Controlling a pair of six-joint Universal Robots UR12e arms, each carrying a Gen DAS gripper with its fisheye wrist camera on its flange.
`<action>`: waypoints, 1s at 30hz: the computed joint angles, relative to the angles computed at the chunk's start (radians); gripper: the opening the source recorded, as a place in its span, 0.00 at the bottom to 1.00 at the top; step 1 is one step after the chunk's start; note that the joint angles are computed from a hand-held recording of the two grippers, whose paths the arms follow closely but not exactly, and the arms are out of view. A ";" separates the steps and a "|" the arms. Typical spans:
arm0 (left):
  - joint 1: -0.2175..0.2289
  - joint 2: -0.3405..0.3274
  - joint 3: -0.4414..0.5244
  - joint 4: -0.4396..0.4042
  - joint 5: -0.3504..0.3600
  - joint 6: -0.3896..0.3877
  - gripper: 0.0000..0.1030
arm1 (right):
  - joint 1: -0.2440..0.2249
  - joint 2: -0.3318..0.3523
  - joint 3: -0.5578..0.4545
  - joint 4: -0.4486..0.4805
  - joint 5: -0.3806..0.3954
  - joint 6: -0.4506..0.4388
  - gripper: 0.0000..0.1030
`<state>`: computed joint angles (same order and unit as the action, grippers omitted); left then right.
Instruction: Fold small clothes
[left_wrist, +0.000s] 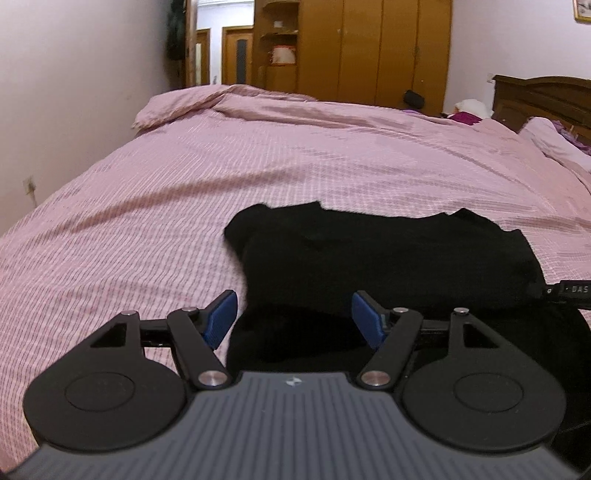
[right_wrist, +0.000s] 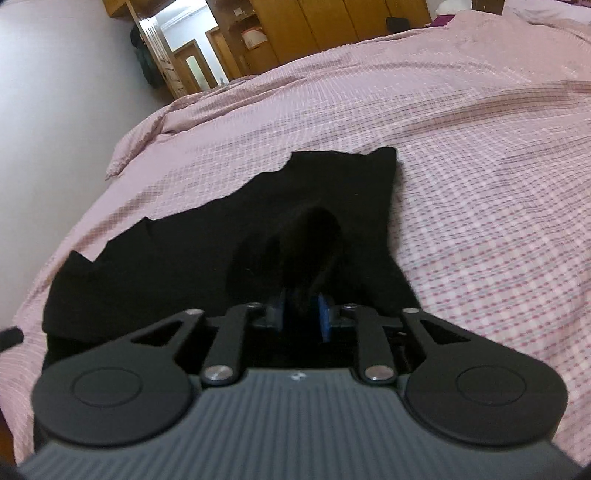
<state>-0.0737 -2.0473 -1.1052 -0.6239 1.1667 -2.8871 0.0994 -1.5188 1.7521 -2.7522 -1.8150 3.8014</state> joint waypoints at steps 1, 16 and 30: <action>-0.002 -0.004 0.005 0.002 -0.004 0.001 0.71 | 0.002 -0.004 0.000 -0.002 -0.019 -0.002 0.46; -0.016 -0.057 0.069 0.053 -0.058 -0.025 0.65 | -0.048 0.057 -0.064 0.010 0.067 -0.054 0.42; -0.071 -0.233 0.273 0.032 0.031 -0.057 0.55 | 0.003 0.083 -0.118 -0.052 -0.206 -0.249 0.17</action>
